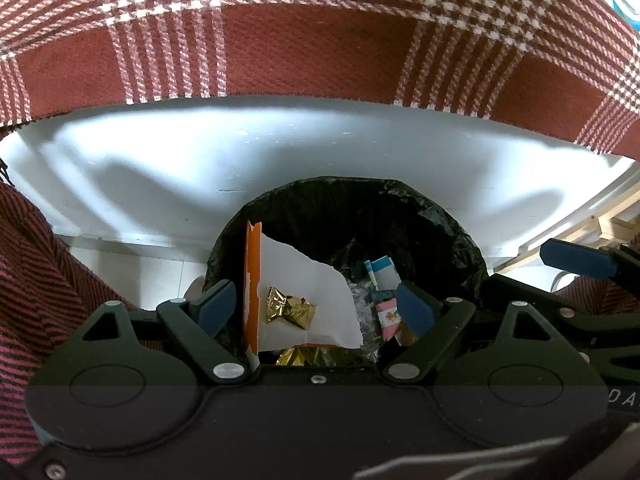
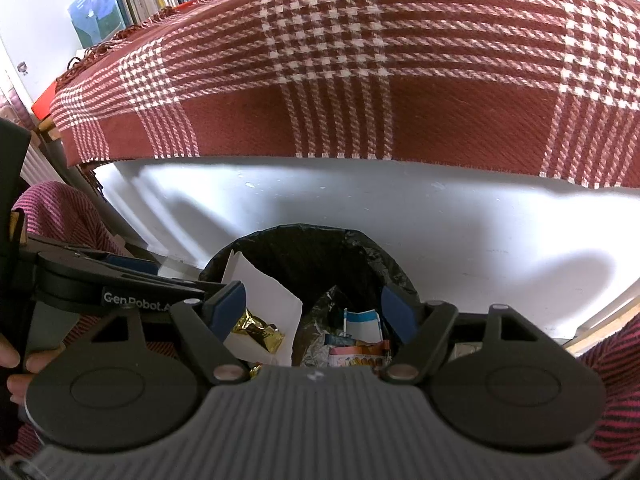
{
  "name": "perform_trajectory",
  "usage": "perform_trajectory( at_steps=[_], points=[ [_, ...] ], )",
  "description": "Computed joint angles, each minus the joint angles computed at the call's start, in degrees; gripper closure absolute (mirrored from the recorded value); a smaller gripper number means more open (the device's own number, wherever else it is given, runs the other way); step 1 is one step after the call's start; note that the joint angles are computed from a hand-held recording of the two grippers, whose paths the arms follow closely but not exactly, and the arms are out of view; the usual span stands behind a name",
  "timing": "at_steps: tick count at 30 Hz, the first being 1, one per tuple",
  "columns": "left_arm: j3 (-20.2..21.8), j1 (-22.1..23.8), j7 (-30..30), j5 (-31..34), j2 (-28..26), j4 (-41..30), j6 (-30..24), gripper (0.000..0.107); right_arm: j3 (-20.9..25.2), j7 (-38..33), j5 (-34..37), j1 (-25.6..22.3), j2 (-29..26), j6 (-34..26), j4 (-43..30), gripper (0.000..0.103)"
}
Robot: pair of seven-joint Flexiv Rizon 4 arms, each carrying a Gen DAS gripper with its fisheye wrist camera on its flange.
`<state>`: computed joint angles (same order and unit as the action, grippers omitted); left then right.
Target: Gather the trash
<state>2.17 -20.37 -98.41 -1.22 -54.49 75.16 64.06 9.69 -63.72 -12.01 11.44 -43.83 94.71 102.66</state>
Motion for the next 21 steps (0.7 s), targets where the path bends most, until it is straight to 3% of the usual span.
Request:
perform_trajectory(
  at_steps=[21],
  points=[
    [0.1,0.0,-1.1,0.3,-0.1,0.0,0.4,0.018,-0.4,0.1,0.4,0.2,0.1,0.1,0.1,0.019]
  ],
)
